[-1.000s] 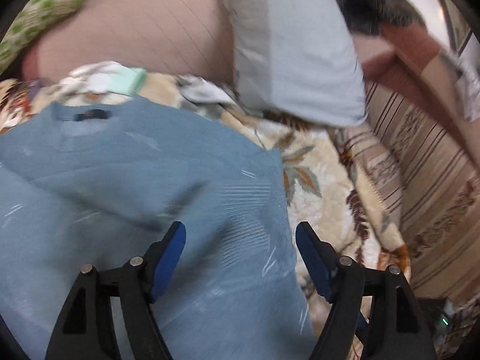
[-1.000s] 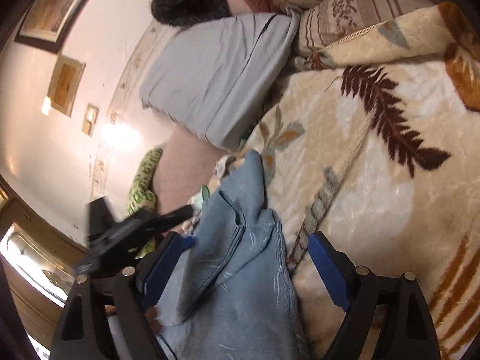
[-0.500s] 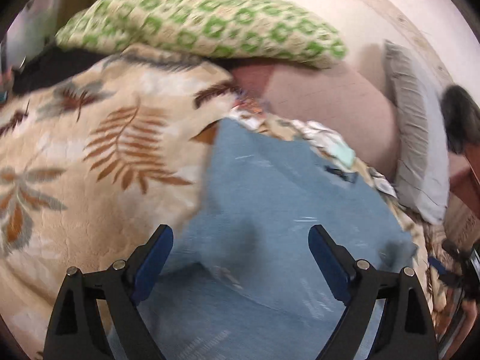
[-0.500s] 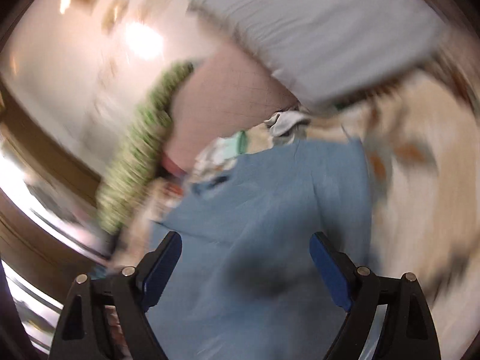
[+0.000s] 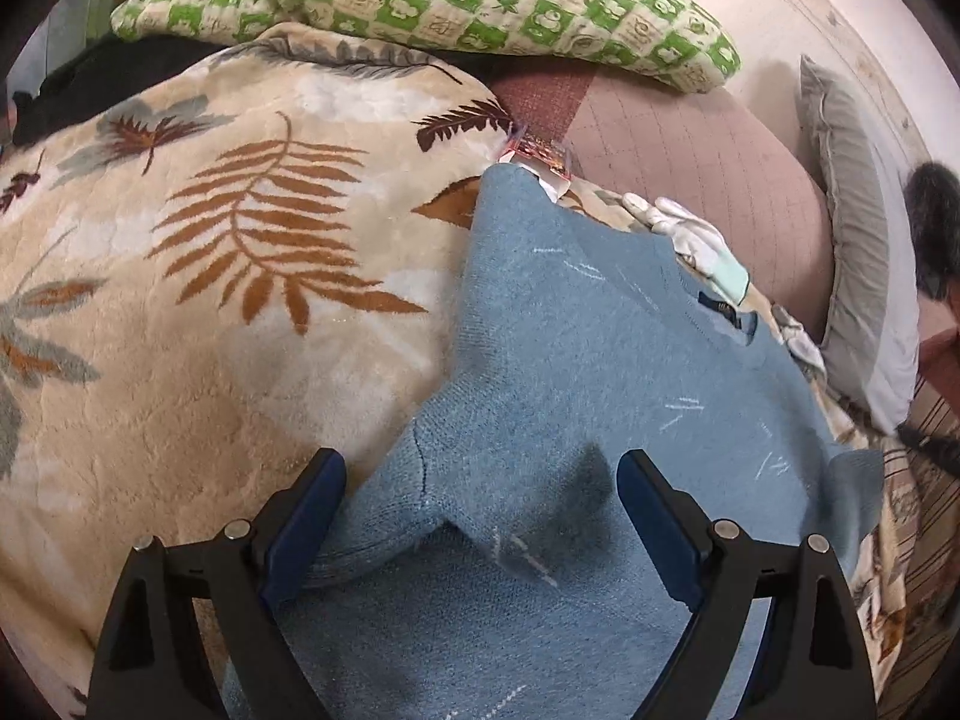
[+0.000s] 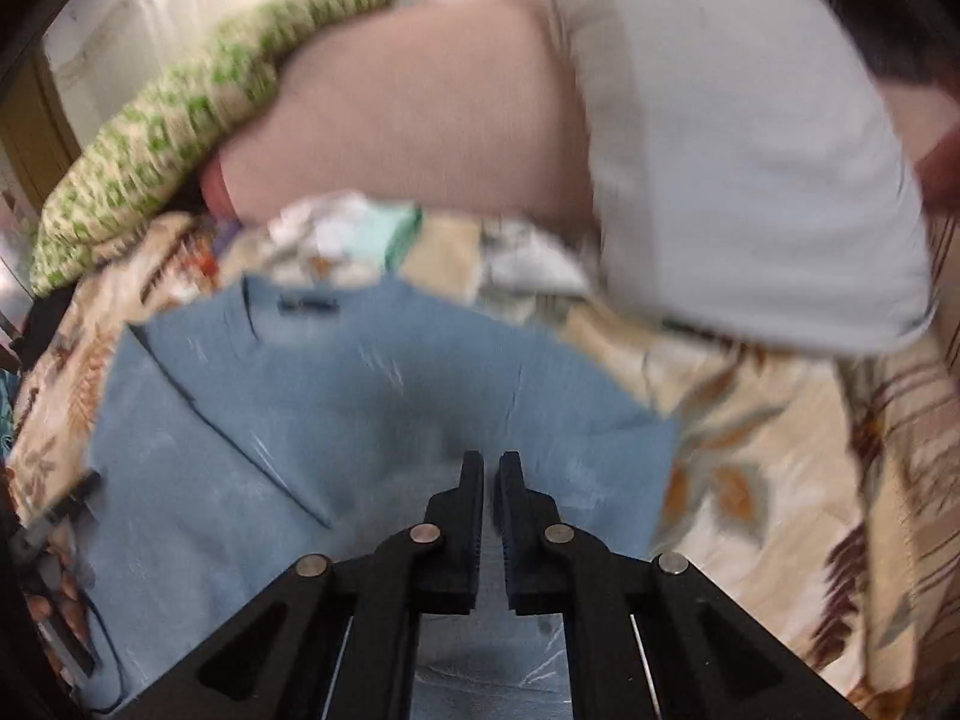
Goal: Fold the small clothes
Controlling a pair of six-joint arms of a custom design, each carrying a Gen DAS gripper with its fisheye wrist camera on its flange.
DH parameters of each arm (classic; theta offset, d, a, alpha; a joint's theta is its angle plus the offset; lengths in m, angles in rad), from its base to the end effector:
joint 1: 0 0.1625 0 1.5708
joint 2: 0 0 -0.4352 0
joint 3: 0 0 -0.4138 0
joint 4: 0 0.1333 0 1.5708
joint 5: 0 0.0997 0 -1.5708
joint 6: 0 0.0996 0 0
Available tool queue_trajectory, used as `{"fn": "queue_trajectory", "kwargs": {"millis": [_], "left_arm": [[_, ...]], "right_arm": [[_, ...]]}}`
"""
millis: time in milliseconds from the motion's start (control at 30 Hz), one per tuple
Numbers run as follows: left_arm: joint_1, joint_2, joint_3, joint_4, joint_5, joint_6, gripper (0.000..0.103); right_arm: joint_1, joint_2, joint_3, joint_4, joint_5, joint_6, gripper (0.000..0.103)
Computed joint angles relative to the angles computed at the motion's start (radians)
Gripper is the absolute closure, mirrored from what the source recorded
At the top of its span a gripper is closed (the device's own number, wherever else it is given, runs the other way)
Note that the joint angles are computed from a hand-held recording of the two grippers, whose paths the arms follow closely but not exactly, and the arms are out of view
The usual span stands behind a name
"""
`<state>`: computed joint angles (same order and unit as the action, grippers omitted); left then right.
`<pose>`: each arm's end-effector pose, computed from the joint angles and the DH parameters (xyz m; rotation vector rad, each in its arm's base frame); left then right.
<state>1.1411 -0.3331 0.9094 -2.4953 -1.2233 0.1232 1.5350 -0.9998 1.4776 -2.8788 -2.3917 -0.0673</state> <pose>-0.2162 -0.8732 0.0253 0.6809 2.7164 -0.5615 0.0346 -0.7217 0.3662 -0.3765 -2.1451 0.8934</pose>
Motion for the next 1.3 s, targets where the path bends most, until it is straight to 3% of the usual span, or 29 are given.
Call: {"fn": "queue_trajectory", "kwargs": {"millis": [67,167,200,233,267,300,367,433,567,600,667,733,800,867,967,1000,1100,1167,1233,1300], "left_arm": [[0.001,0.002,0.000,-0.006,-0.003,0.002,0.010],[0.003,0.001,-0.002,-0.004,-0.011,0.004,0.009],[0.004,0.000,-0.001,-0.002,-0.016,0.002,0.009],[0.005,-0.001,-0.002,0.001,-0.021,-0.001,0.009],[0.006,-0.001,-0.004,0.004,-0.025,-0.004,0.009],[0.007,-0.001,-0.004,0.005,-0.027,-0.005,0.009],[0.007,-0.001,-0.004,0.006,-0.026,-0.001,0.008],[0.005,0.000,-0.002,0.001,-0.020,0.009,0.007],[0.003,0.001,0.001,-0.002,-0.014,0.019,0.006],[0.004,0.000,-0.001,0.000,-0.017,0.016,0.006],[0.005,0.001,-0.004,0.007,-0.024,0.011,0.006],[0.007,0.000,-0.004,0.007,-0.030,0.009,0.006],[0.006,-0.001,-0.002,0.003,-0.030,0.012,0.006],[0.005,0.000,0.002,-0.004,-0.025,0.017,0.006],[0.002,0.001,0.004,-0.008,-0.012,0.027,0.006],[0.002,0.001,0.005,-0.009,-0.011,0.028,0.006],[0.004,0.002,-0.002,0.000,-0.017,0.018,0.006],[0.002,0.003,-0.004,0.007,-0.012,0.016,0.006],[0.000,0.002,0.002,0.000,-0.004,0.030,0.006],[0.000,-0.001,0.008,-0.001,-0.003,0.040,0.006]], "right_arm": [[-0.013,-0.035,0.001,0.068,0.100,0.084,0.092],[-0.036,-0.061,0.045,0.030,0.117,0.148,0.090],[-0.057,-0.076,0.066,0.053,0.143,0.196,0.084],[-0.074,-0.084,0.076,0.078,0.173,0.234,0.076],[-0.098,-0.093,0.083,0.124,0.209,0.280,0.046],[-0.111,-0.097,0.096,0.131,0.221,0.298,0.032],[-0.124,-0.103,0.132,0.027,0.281,0.234,0.032],[-0.123,-0.094,0.135,-0.034,0.288,0.192,0.032],[-0.137,-0.050,0.067,0.063,0.317,0.192,0.033],[-0.138,-0.037,0.054,0.090,0.314,0.190,0.049],[-0.132,-0.011,0.025,0.144,0.262,0.205,0.100],[-0.106,0.009,0.008,0.159,0.194,0.169,0.100],[-0.057,0.036,-0.022,0.131,0.068,0.086,0.101],[-0.007,0.049,-0.045,0.033,-0.029,-0.020,0.101],[0.052,0.041,-0.052,-0.102,-0.115,-0.142,0.101],[0.060,0.024,-0.039,-0.122,-0.129,-0.142,0.101],[0.045,-0.045,0.045,-0.066,-0.133,-0.001,0.101],[0.009,-0.077,0.111,0.032,-0.129,0.119,0.100],[-0.064,-0.103,0.157,0.159,-0.035,0.254,0.099],[-0.112,-0.097,0.194,0.156,-0.006,0.306,0.090]]}}
